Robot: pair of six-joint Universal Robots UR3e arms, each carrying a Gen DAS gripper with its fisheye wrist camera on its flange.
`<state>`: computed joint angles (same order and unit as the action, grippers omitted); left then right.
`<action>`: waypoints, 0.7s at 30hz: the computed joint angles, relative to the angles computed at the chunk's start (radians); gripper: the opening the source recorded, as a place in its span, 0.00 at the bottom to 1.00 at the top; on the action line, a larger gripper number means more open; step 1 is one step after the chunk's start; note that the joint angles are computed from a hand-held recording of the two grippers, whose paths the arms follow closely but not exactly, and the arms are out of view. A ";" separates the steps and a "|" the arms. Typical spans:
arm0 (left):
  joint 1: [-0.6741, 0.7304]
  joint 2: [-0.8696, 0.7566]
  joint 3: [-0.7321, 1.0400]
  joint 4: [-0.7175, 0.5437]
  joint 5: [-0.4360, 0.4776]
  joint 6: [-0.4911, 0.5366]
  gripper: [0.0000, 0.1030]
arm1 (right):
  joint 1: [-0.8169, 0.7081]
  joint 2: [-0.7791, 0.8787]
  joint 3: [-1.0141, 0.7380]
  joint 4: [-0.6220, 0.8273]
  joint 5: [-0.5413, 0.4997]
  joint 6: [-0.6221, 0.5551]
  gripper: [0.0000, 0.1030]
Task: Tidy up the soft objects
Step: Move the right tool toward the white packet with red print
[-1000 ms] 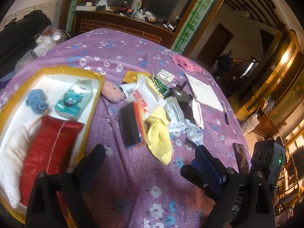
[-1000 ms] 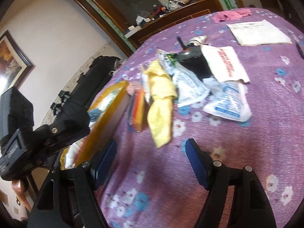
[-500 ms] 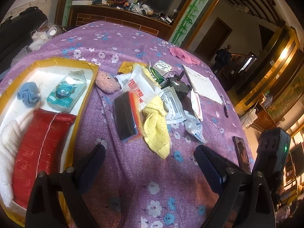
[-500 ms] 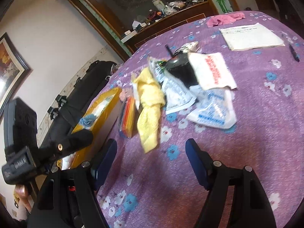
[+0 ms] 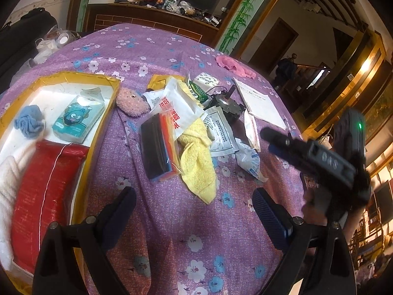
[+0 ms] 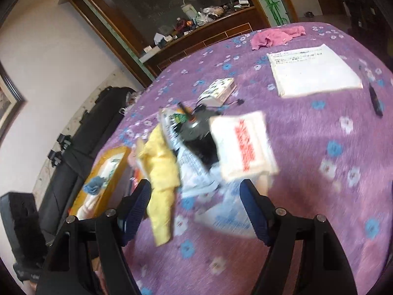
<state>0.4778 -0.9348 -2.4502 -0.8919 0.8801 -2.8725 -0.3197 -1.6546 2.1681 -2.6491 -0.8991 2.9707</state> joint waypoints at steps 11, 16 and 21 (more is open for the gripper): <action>-0.037 -0.094 0.018 0.085 0.023 -0.042 0.94 | -0.074 0.201 -0.099 -0.055 0.047 -0.004 0.73; -0.069 -0.143 0.024 0.151 0.033 -0.072 0.94 | -0.077 0.236 -0.122 -0.094 0.067 0.029 0.73; -0.090 -0.162 0.032 0.154 0.007 -0.079 0.94 | -0.029 0.291 -0.168 -0.117 0.019 0.062 0.73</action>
<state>0.3879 -1.0968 -2.4182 -0.7374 0.8868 -2.9511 -0.3483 -1.3635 2.0000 -2.7658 -0.8800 3.0323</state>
